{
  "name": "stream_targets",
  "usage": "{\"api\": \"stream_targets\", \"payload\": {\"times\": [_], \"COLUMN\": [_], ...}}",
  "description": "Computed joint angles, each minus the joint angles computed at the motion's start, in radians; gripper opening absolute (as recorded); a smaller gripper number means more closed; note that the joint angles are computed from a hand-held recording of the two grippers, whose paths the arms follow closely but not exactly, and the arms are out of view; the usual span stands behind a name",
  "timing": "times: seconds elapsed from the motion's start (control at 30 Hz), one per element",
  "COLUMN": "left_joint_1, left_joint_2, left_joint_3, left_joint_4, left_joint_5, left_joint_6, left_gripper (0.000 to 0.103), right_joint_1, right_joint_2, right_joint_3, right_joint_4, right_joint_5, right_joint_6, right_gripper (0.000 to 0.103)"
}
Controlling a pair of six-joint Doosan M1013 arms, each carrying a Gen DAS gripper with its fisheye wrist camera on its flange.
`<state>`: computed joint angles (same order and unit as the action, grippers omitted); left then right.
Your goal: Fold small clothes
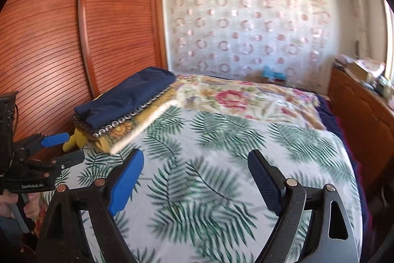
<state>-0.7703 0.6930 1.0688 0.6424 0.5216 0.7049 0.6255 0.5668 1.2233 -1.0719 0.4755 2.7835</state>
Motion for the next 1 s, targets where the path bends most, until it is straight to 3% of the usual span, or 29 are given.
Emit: {"api": "stream_targets", "payload": {"times": [0.13, 0.27, 0.57, 0.77, 1.0], "left_joint_1": [-0.019, -0.030, -0.046, -0.049, -0.053], "left_joint_2": [-0.001, -0.002, -0.025, -0.045, -0.047], "left_joint_3": [-0.004, -0.021, -0.037, -0.029, -0.026], "left_joint_4": [0.028, 0.035, 0.146, 0.183, 0.206], "left_joint_5": [-0.007, -0.004, -0.003, -0.007, -0.001], "left_joint_6": [-0.011, -0.011, -0.080, -0.110, -0.130], "left_gripper": [0.082, 0.082, 0.082, 0.082, 0.082], "right_joint_1": [0.024, 0.058, 0.113, 0.136, 0.126], "right_joint_2": [-0.046, -0.079, -0.119, -0.130, -0.118], "right_joint_3": [0.066, 0.105, 0.142, 0.178, 0.182], "right_joint_4": [-0.095, -0.201, -0.329, -0.393, -0.413], "right_joint_5": [0.045, 0.140, 0.247, 0.285, 0.279], "right_joint_6": [0.139, 0.264, 0.412, 0.488, 0.515], "right_gripper": [0.088, 0.088, 0.088, 0.088, 0.088]}}
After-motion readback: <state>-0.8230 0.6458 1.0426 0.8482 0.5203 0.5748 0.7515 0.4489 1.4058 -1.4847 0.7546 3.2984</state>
